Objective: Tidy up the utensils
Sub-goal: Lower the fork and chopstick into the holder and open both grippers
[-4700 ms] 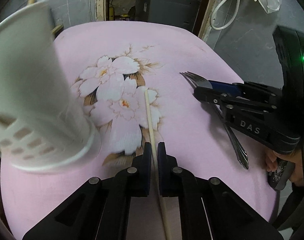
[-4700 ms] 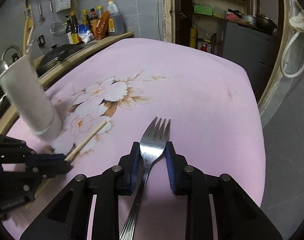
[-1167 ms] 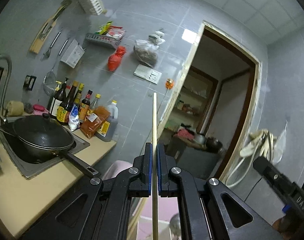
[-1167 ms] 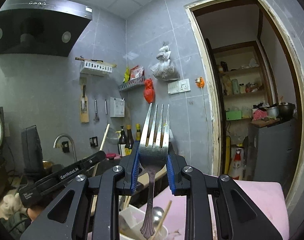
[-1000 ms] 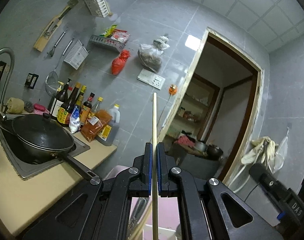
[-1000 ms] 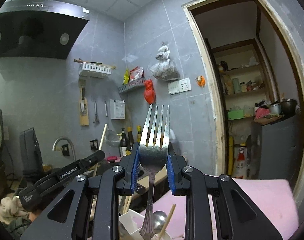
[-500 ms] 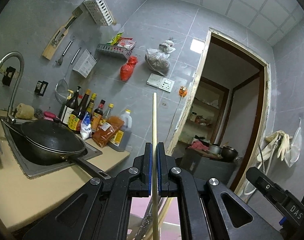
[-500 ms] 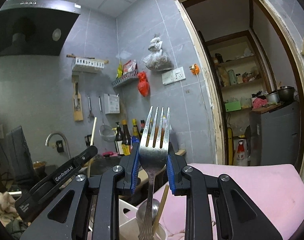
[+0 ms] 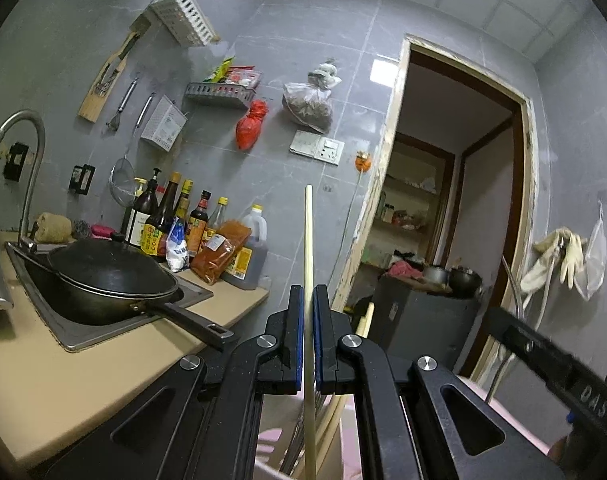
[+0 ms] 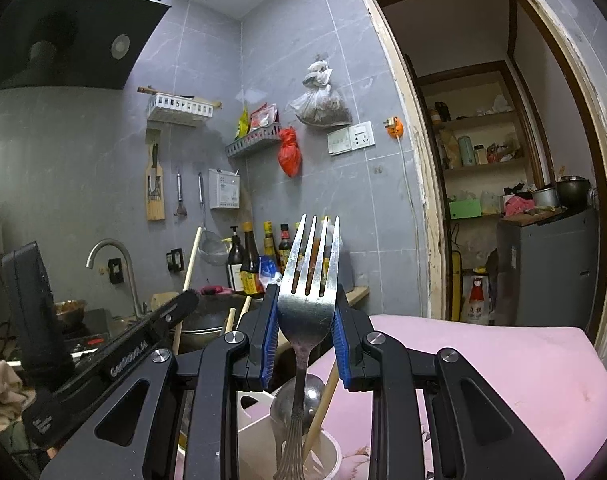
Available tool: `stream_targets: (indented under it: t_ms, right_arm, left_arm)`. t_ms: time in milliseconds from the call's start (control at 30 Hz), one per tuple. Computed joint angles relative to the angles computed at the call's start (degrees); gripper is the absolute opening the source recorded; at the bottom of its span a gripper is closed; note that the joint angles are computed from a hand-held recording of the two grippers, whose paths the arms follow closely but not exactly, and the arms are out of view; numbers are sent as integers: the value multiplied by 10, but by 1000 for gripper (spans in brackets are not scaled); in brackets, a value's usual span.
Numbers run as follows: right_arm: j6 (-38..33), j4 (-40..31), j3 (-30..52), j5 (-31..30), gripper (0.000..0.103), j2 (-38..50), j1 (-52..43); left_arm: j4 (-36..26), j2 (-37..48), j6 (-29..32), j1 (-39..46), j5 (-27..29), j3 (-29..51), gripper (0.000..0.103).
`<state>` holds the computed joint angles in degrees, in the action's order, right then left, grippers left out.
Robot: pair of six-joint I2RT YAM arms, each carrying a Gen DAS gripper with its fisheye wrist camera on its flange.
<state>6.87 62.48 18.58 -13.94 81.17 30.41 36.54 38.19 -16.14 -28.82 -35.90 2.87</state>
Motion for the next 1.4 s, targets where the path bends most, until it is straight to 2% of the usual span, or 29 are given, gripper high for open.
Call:
stream_targets:
  t_ms: [333, 500, 567, 700, 800, 867, 933, 1067, 1233, 1300, 1400]
  right_arm:
    - [-1, -1, -1, -7, 23, 0, -1]
    - [1, 5, -4, -11, 23, 1, -3]
    - [1, 4, -3, -10, 23, 1, -2]
    - [2, 5, -3, -10, 24, 1, -3]
    - [5, 6, -5, -9, 29, -1, -2]
    - [5, 4, -8, -3, 32, -8, 1]
    - [-2, -1, -12, 12, 33, -18, 8]
    - [-8, -5, -25, 36, 50, -38, 19]
    - [-11, -32, -45, 54, 54, -84, 18]
    - [-9, -50, -56, 61, 65, -111, 13]
    - [-2, -83, -77, 68, 73, -163, -2]
  left_arm:
    - [15, 35, 2, -8, 12, -2, 3]
    - [-9, 18, -1, 1, 33, 1, 5]
    - [-24, 11, -9, 7, 44, 3, 9]
    - [-87, -45, -33, 18, 62, 5, 22]
    - [-150, -113, -39, 3, 44, 7, 30]
    - [-212, -156, -49, -7, 23, 18, 41]
    - [-273, -184, -55, -18, 7, 35, 44]
    - [-358, -187, -48, -71, -53, 66, 46]
    - [-433, -197, -74, -130, -96, 90, 58]
    - [-450, -201, -84, -150, -107, 96, 61]
    - [-491, -202, -107, -203, -142, 113, 69]
